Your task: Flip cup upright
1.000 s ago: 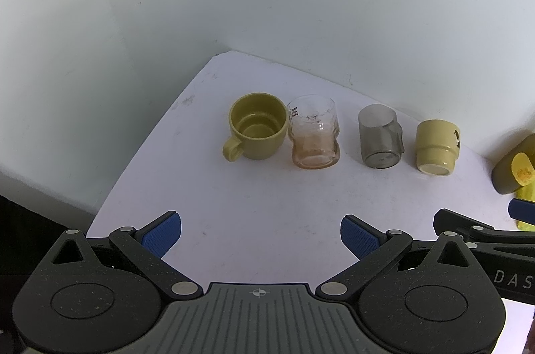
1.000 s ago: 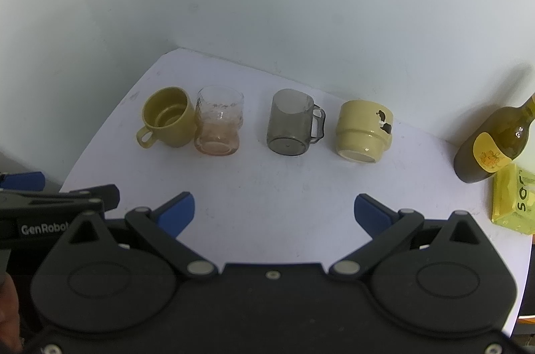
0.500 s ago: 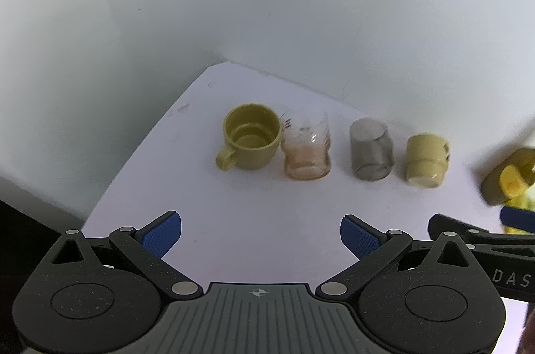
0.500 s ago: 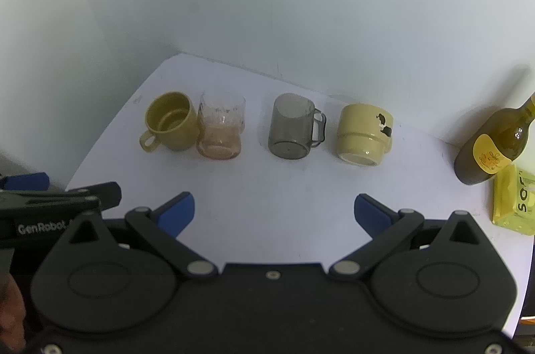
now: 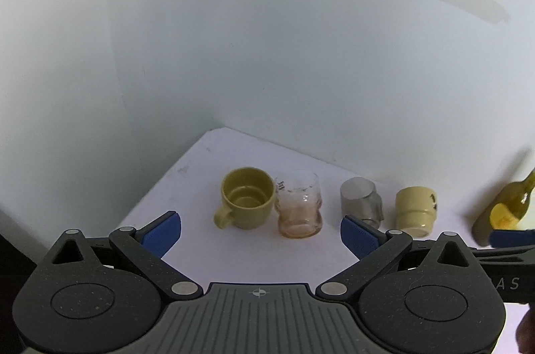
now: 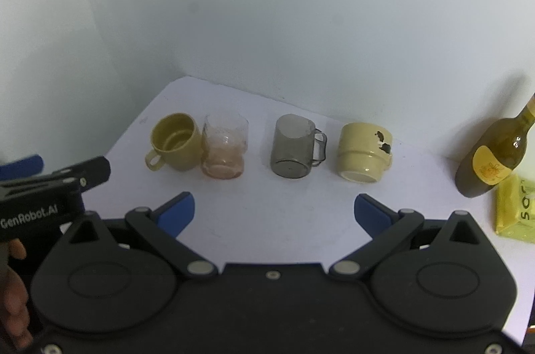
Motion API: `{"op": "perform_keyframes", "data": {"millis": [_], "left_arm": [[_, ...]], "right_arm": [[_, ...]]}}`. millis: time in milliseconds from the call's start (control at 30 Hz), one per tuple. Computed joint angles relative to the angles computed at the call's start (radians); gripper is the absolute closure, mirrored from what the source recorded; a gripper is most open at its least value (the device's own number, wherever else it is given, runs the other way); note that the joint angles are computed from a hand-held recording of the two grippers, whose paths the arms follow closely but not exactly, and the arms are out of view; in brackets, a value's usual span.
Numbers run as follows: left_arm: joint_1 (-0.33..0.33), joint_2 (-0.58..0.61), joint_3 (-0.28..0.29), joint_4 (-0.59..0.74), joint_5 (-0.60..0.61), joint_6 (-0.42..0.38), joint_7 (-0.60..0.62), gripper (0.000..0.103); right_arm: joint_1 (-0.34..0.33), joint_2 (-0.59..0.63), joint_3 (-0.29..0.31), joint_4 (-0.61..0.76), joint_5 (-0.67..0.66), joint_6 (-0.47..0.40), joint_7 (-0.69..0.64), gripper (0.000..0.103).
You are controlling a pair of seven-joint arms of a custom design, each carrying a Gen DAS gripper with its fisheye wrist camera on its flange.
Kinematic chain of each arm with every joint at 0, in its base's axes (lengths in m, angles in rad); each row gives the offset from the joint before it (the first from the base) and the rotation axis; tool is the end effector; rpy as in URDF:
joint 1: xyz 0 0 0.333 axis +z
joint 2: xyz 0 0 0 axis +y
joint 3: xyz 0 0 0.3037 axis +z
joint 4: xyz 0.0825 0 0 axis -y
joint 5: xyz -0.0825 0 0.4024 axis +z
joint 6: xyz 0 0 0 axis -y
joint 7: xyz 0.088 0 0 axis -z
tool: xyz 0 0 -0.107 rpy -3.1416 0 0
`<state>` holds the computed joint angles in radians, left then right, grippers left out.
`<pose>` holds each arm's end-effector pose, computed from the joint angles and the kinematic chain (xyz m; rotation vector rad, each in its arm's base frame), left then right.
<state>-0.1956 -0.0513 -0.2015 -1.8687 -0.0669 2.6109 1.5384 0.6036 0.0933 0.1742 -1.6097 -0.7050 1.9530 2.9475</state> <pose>0.5671 -0.2392 0.6093 -1.5121 2.1055 -0.9459 0.4849 0.4106 0.5904 -1.4269 2.1871 -0.7759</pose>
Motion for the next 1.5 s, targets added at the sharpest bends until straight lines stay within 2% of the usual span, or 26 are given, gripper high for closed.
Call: {"op": "perform_keyframes", "data": {"millis": [100, 167, 200, 233, 333, 400, 567, 700, 867, 933, 1033, 1100, 1133, 1167, 1200, 1233, 1300, 1367, 1500], "left_arm": [[-0.001, 0.002, -0.003, 0.006, 0.019, -0.021, 0.002, 0.0], [-0.002, 0.02, -0.003, 0.054, 0.026, -0.114, 0.009, 0.0], [-0.002, 0.028, -0.003, 0.062, 0.024, -0.126, 0.009, 0.0], [-0.001, 0.049, -0.001, 0.102, -0.004, -0.193, 0.012, 0.0], [0.003, 0.062, 0.001, 0.131, -0.037, -0.256, 0.013, 0.0], [0.0, 0.081, -0.003, 0.165, 0.001, -0.318, -0.017, 0.0], [-0.005, 0.101, -0.006, 0.195, 0.036, -0.387, -0.042, 0.0], [-0.006, 0.115, -0.006, 0.211, 0.047, -0.41, -0.048, 0.0], [-0.002, 0.125, -0.002, 0.218, 0.042, -0.411, -0.066, 0.0], [0.0, 0.128, 0.0, 0.219, 0.044, -0.414, -0.081, 0.0], [0.01, 0.13, 0.006, 0.215, 0.023, -0.407, -0.096, 0.0], [0.018, 0.123, 0.009, 0.202, 0.011, -0.394, -0.102, 0.0], [0.022, 0.114, 0.012, 0.187, 0.011, -0.38, -0.11, 0.0], [0.026, 0.102, 0.016, 0.168, 0.022, -0.367, -0.126, 0.0], [0.029, 0.093, 0.018, 0.156, 0.033, -0.364, -0.141, 0.0], [0.032, 0.089, 0.019, 0.149, 0.037, -0.362, -0.146, 0.0], [0.038, 0.071, 0.023, 0.123, 0.059, -0.362, -0.175, 0.0], [0.042, 0.039, 0.025, 0.078, 0.155, -0.357, -0.279, 0.0], [0.057, 0.025, 0.03, 0.058, 0.149, -0.383, -0.343, 0.0]], "right_arm": [[0.0, 0.007, 0.0, 0.008, 0.016, -0.006, -0.008, 0.0], [0.001, 0.014, -0.001, 0.018, 0.031, -0.016, -0.017, 0.0], [0.001, 0.019, -0.002, 0.026, 0.04, -0.025, -0.024, 0.0], [0.003, 0.023, -0.003, 0.033, 0.045, -0.033, -0.029, 0.0], [0.008, 0.031, -0.006, 0.048, 0.047, -0.053, -0.031, 0.0], [0.008, 0.034, -0.009, 0.054, 0.06, -0.059, -0.038, 0.0], [0.001, 0.037, -0.015, 0.058, 0.1, -0.047, -0.043, 0.0], [0.004, 0.048, -0.018, 0.072, 0.101, -0.053, -0.062, 0.0], [-0.007, 0.044, -0.024, 0.059, 0.125, -0.008, -0.076, 0.0], [-0.016, 0.035, -0.03, 0.029, 0.119, 0.038, -0.066, 0.0], [-0.013, 0.011, -0.057, -0.071, -0.018, 0.146, 0.023, 0.0], [-0.049, 0.026, -0.049, -0.093, -0.024, 0.175, -0.043, 0.0], [-0.068, 0.053, -0.054, -0.08, 0.011, 0.172, -0.121, 0.002], [-0.078, 0.068, -0.06, -0.075, 0.029, 0.176, -0.15, 0.012], [-0.094, 0.08, -0.069, -0.076, 0.055, 0.196, -0.175, 0.015], [-0.119, 0.094, -0.081, -0.081, 0.101, 0.246, -0.201, 0.019], [-0.144, 0.122, -0.095, -0.064, 0.158, 0.28, -0.236, 0.021], [-0.154, 0.161, -0.114, -0.022, 0.181, 0.269, -0.262, 0.033], [-0.155, 0.185, -0.163, 0.018, 0.128, 0.2, -0.227, 0.034]]}}
